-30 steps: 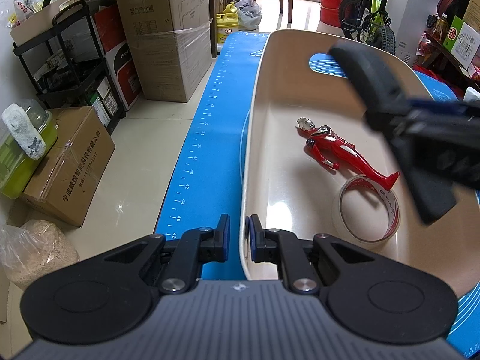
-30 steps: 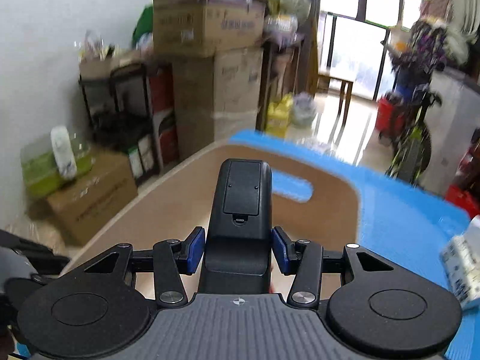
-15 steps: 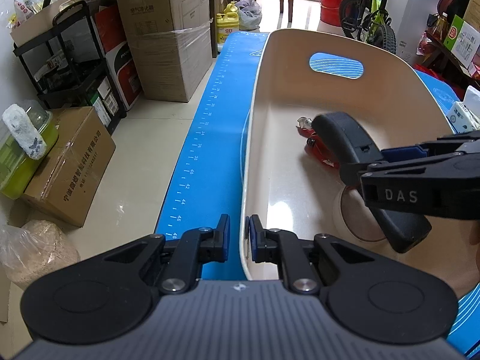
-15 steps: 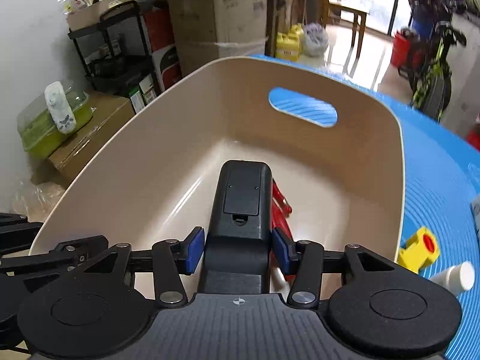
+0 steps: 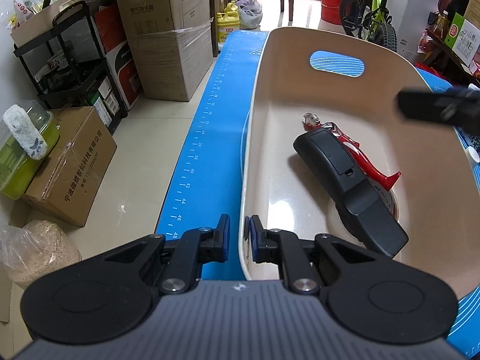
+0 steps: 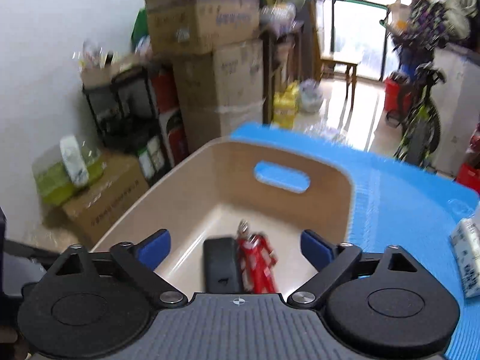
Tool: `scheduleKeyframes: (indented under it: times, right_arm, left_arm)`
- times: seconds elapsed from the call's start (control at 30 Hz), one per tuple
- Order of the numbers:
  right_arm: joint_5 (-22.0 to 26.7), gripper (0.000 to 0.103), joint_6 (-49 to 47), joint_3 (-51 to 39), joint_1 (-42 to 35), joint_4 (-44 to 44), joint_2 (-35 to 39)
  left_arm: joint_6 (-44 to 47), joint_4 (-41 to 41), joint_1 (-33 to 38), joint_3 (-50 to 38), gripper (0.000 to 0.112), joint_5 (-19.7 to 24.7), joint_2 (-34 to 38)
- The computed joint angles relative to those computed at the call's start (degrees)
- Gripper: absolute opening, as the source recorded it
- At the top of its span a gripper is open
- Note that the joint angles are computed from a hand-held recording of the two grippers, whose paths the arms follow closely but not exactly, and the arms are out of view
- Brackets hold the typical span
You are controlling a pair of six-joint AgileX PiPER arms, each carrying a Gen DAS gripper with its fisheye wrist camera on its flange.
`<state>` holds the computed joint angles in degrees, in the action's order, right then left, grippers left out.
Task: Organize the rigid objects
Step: 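Carry the black remote over the bin and open the right gripper, then move the right gripper to the white charger and close on it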
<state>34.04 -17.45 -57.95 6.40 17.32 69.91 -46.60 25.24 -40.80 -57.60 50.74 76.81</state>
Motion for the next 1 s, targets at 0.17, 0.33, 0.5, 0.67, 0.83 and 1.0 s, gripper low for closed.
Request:
scheduleKeyframes:
  times: [0.17, 0.33, 0.5, 0.67, 0.83, 1.0]
  right_arm:
    - [1.01, 0.101, -1.97, -0.8, -6.73, 2.48, -2.59]
    - [2.52, 0.101, -5.88, 0.28, -14.97, 5.3, -3.33]
    - [2.49, 0.101, -12.64, 4.13, -23.07, 8.45, -4.4]
    - [1.36, 0.101, -12.5, 7.62, -27.65, 8.14, -2.58]
    - [-2.81, 0.101, -10.85, 11.36, -28.78, 4.29, -0.02]
    - [-3.1, 0.101, -10.88, 12.49, -29.98, 2.42, 2.94]
  left_arm:
    - [-0.05, 0.01, -0.05, 0.03, 0.017, 0.06, 0.01]
    - [-0.12, -0.08, -0.11, -0.03, 0.017, -0.06, -0.15]
    - [0.07, -0.13, 0.0, 0.15, 0.017, 0.0, -0.15]
    - [0.18, -0.31, 0.1, 0.08, 0.017, -0.09, -0.25]
    - [-0.37, 0.04, -0.3, -0.26, 0.017, 0.11, 0.06]
    - [-0.41, 0.14, -0.34, -0.24, 0.017, 0.26, 0.24]
